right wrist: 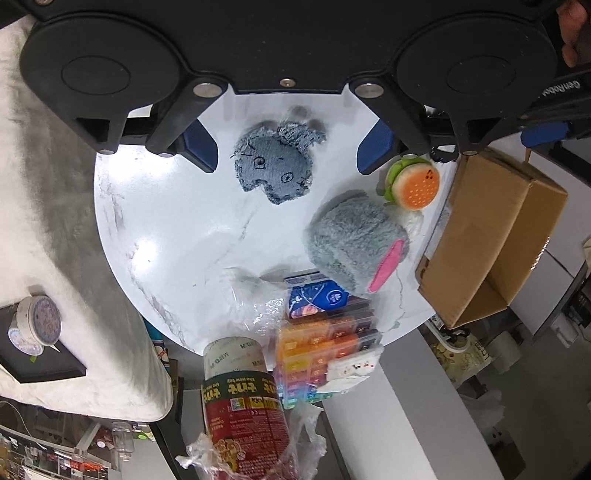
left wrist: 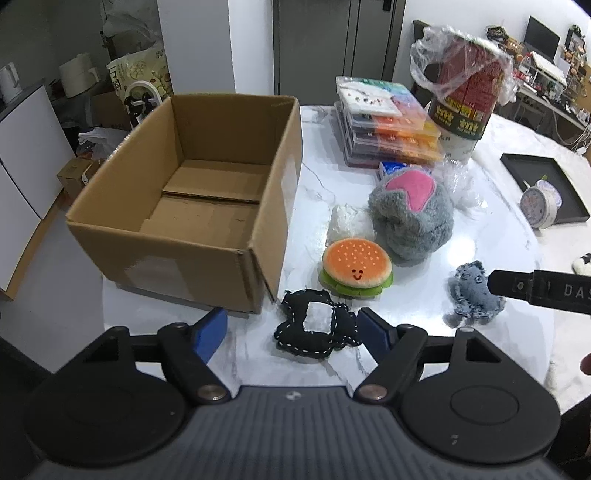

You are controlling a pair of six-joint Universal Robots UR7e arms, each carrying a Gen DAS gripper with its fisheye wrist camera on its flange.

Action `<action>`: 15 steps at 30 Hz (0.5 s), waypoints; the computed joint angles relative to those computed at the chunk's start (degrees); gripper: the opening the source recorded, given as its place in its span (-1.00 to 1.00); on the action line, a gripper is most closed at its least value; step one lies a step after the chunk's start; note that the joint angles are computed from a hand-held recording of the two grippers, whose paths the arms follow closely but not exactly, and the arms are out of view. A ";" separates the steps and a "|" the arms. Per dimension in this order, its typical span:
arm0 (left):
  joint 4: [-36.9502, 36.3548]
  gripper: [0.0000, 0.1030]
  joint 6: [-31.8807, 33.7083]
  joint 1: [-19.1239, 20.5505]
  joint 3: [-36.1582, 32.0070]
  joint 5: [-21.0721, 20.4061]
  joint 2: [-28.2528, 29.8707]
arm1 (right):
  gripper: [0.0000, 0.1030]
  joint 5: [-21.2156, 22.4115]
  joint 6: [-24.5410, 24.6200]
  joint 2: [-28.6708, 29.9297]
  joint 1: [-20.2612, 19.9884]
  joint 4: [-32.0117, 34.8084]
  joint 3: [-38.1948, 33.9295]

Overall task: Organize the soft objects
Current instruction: 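Grasp the black plush with the left tool while the right tool grasps the denim plush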

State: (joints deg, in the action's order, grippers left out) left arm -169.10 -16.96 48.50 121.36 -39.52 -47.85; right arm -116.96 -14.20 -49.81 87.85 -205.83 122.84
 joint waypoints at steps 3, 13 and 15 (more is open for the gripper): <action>-0.43 0.50 -0.04 0.83 -1.11 0.22 1.89 | 0.53 -1.51 -0.84 1.30 -0.10 -0.59 -0.88; -1.73 0.50 -0.09 2.45 -3.29 2.53 6.15 | 0.50 -3.37 -2.62 3.67 -0.91 -0.58 -3.02; -1.80 0.50 -0.51 2.69 -3.54 2.76 6.54 | 0.50 -4.05 -3.38 4.22 -0.86 -0.94 -3.47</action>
State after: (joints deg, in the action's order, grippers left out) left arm -170.90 -17.46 51.19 117.82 -36.77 -41.31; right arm -121.01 -17.58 -45.59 86.98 -206.77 119.37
